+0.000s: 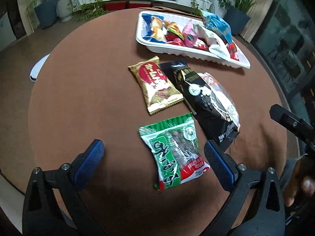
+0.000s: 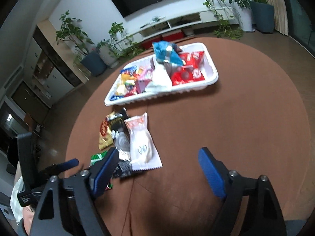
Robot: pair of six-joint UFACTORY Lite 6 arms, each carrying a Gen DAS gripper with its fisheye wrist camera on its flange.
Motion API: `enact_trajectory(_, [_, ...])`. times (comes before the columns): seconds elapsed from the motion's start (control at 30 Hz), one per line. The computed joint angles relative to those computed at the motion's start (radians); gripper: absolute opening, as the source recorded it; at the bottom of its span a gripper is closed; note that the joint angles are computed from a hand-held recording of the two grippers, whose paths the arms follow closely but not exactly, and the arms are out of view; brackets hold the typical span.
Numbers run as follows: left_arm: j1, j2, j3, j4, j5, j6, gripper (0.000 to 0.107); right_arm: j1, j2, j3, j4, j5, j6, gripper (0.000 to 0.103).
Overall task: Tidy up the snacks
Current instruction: 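Grasp the green packet with left tool while right tool grasps black packet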
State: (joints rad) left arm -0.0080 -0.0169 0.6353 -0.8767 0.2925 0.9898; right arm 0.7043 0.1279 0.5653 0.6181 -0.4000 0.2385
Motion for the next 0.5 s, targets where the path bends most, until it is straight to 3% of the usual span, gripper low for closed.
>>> enact_trajectory(0.17, [-0.055, 0.059, -0.001, -0.011, -0.056, -0.011, 0.097, 0.038, 0.004, -0.013, 0.018, -0.026, -0.006, 0.081])
enact_trajectory(0.37, [-0.141, 0.143, 0.045, 0.163, -0.171, -0.175, 0.098, 0.052, 0.019, -0.002, 0.01, -0.033, 0.003, 0.081])
enact_trajectory(0.5, [-0.14, 0.142, 0.045, 0.005, -0.171, 0.014, 0.09, 0.068, 0.026, 0.021, 0.063, -0.029, -0.051, 0.08])
